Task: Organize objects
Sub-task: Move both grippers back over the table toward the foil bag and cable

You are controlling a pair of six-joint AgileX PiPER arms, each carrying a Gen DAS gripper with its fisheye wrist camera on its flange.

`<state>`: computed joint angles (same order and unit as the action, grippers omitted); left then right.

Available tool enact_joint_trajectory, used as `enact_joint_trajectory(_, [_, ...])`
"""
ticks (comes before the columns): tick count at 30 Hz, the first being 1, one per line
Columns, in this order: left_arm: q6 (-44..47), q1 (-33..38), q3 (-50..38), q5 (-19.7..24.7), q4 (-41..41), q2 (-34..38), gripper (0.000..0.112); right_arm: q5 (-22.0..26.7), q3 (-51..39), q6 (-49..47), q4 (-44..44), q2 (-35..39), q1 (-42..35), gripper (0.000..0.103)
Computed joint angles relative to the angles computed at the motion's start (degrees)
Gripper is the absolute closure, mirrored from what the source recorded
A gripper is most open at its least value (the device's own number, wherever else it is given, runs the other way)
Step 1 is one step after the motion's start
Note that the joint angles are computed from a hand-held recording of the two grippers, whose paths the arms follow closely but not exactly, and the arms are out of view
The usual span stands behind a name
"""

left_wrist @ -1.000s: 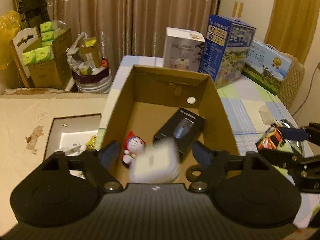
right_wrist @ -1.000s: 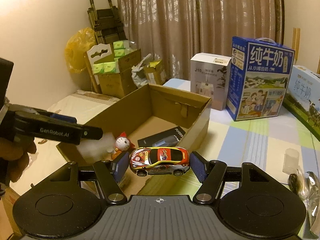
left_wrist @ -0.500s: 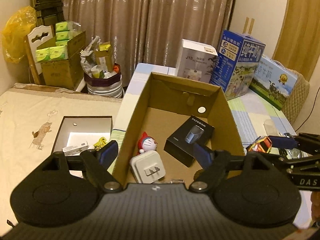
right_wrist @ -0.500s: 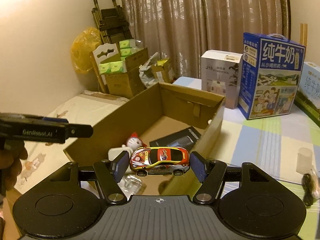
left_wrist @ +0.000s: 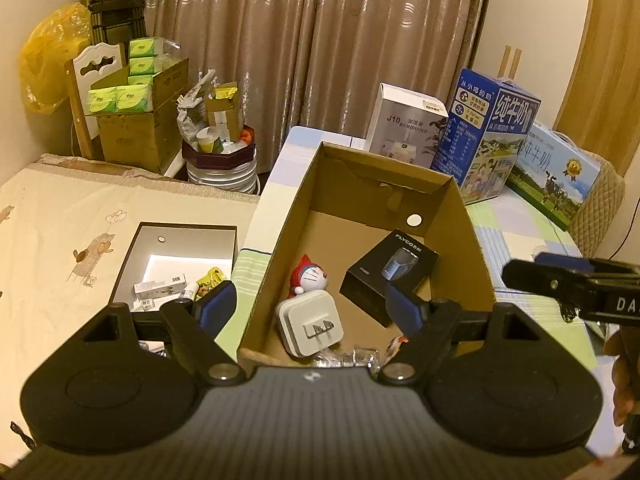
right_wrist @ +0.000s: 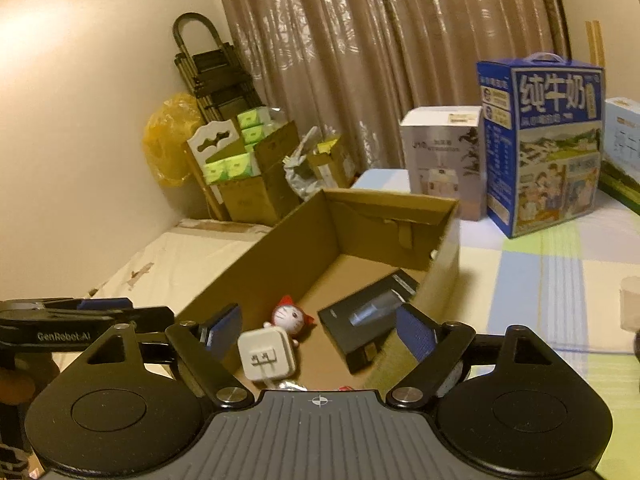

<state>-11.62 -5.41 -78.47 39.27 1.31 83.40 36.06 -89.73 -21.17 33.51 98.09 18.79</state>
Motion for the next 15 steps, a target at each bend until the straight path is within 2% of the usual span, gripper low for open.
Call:
enact_joint_trajectory(8, [-7.1,-4.49,2.81,1.41,4.76,-4.68,0.031,0.37,10.45,1.73,-1.02,-9.77,-3.84,0.022])
enact_joint_trajectory(15, [-15.82,-11.93,3.51,4.24,11.83,-8.35,0.025,3.15,19.63,0.75,-1.5,-20.01,-11.67,0.022])
